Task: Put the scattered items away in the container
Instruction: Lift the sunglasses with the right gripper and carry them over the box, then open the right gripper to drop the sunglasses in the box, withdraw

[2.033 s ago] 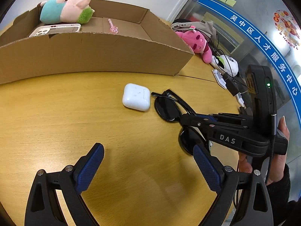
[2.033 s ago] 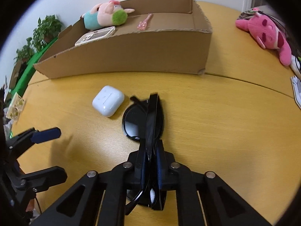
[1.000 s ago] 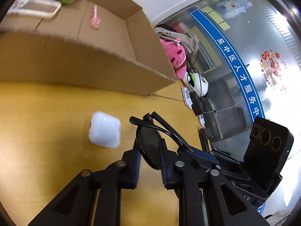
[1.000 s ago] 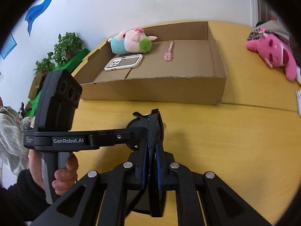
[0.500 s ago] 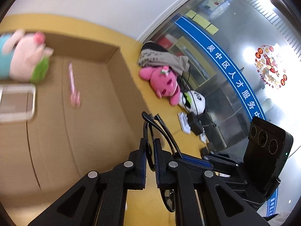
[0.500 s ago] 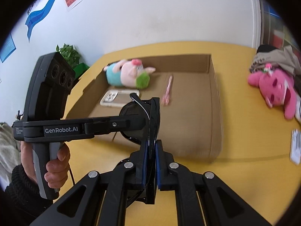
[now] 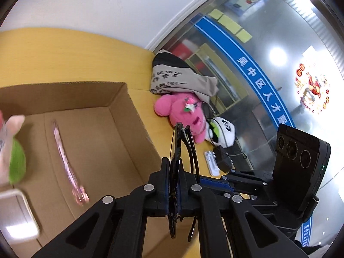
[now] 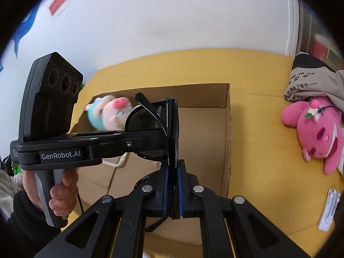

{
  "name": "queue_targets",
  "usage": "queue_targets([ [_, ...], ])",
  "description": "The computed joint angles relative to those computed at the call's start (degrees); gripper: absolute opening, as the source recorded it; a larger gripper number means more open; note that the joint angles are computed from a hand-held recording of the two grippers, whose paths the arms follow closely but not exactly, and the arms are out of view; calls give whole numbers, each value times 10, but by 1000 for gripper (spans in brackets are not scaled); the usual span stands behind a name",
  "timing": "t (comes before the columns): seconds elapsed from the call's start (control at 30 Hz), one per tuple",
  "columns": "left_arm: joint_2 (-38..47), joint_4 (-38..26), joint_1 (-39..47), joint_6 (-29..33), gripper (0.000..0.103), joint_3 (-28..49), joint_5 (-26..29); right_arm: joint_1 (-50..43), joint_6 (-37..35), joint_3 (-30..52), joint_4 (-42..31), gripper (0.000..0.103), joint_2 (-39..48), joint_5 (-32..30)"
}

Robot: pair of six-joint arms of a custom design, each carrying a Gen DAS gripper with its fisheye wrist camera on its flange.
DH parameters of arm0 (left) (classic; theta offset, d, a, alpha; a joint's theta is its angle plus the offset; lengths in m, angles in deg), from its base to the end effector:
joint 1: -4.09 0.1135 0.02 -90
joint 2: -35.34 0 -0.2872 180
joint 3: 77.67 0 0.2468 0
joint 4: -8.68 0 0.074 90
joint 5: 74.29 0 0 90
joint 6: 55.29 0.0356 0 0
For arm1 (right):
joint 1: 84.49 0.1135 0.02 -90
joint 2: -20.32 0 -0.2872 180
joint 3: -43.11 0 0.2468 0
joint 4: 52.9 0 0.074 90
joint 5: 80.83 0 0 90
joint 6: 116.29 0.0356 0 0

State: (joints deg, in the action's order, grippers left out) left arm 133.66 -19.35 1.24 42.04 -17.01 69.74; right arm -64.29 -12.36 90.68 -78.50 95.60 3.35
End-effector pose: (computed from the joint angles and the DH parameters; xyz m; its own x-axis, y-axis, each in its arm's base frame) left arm 0.2942 -0.0435 0.1604 -0.8566 0.1177 -0.5024 0.4751 0.5596 -0.6790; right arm 0.2154 0.0831 0.1888 -0.8268 -0.0490 -0.5603 -0.2074 0.9525 0.2228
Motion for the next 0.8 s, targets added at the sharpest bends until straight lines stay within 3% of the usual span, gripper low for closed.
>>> queue_targets([
  [0.27,180,-25,-15,-18,4,165,-38,-60,-23,143,8,7,221,-40],
  [0.57,311,-70,-38,-38,5,277,-108,-53,-19,275,-49,6,395,13],
  [0.8,331,-52,-62,-70,24,283,-170,-22,-18,296,-63,7,420,82],
])
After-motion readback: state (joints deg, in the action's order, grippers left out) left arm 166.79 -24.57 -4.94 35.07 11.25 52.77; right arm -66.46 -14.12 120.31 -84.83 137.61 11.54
